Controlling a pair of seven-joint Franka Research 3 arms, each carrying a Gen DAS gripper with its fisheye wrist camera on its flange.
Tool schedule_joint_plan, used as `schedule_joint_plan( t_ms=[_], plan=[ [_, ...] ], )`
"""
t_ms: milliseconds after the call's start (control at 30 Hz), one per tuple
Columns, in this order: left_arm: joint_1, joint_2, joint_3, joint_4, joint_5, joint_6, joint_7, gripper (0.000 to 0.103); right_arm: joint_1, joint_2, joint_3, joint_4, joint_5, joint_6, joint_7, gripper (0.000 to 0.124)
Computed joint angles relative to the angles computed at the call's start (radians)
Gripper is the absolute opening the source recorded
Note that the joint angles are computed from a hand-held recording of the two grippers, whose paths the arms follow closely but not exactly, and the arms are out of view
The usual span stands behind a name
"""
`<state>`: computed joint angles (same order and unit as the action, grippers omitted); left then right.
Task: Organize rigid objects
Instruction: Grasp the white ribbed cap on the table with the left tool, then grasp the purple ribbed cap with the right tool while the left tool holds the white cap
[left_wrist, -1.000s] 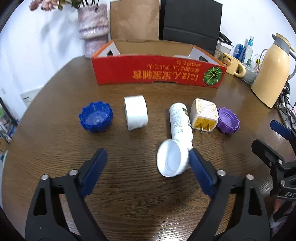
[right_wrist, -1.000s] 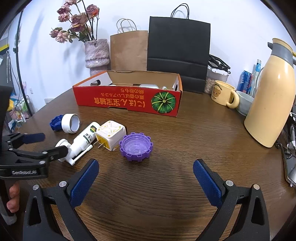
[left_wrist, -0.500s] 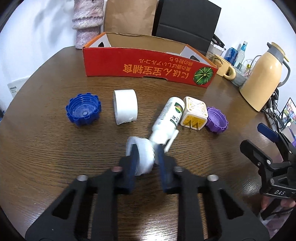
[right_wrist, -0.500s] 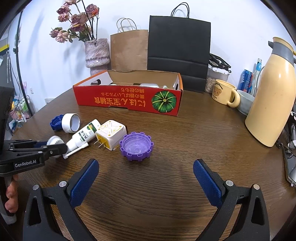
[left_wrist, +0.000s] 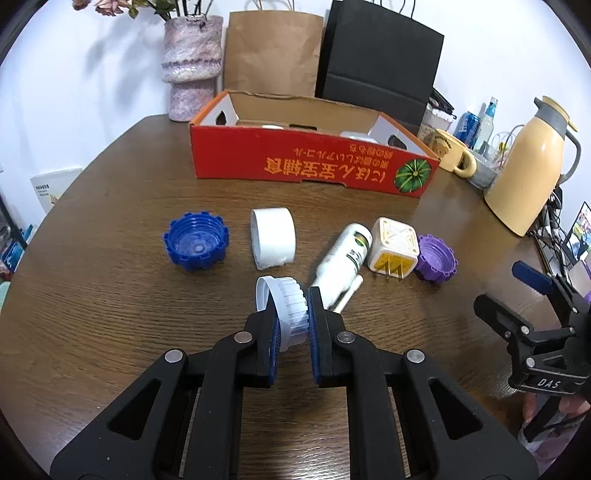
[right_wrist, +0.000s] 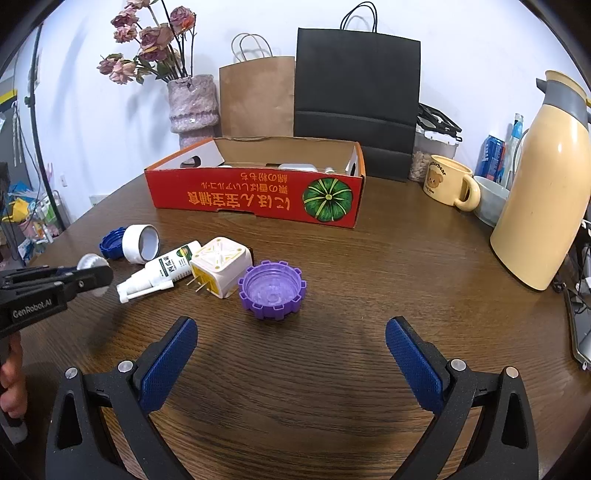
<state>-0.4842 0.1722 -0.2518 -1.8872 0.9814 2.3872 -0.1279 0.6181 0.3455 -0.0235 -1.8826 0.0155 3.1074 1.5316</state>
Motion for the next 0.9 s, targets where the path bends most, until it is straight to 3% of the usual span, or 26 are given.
schedule_joint_plan(
  t_ms=[267,600,733,833,900],
  plan=[
    [0.002,-0.018,0.001,-0.002,0.027,-0.044,-0.023,0.01,-0.027,0.048,0.032,0.088,0.002,-0.101,-0.025,0.103],
    [0.018,-0.033,-0.002,-0.009,0.037,-0.079,-0.049,0.01,-0.048,0.192,0.053,0.331,-0.019,-0.326,-0.021,0.103],
    [0.022,-0.034,-0.005,-0.011,0.036,-0.081,-0.051,0.01,-0.06,0.231,0.065,0.396,-0.01,-0.376,-0.031,0.103],
    [0.022,-0.031,-0.007,-0.008,0.037,-0.081,-0.048,0.01,-0.064,0.245,0.072,0.421,-0.006,-0.399,-0.05,0.084],
    [0.022,-0.03,-0.007,-0.007,0.035,-0.081,-0.046,0.01,-0.069,0.238,0.082,0.409,0.001,-0.382,-0.07,0.063]
  ],
)
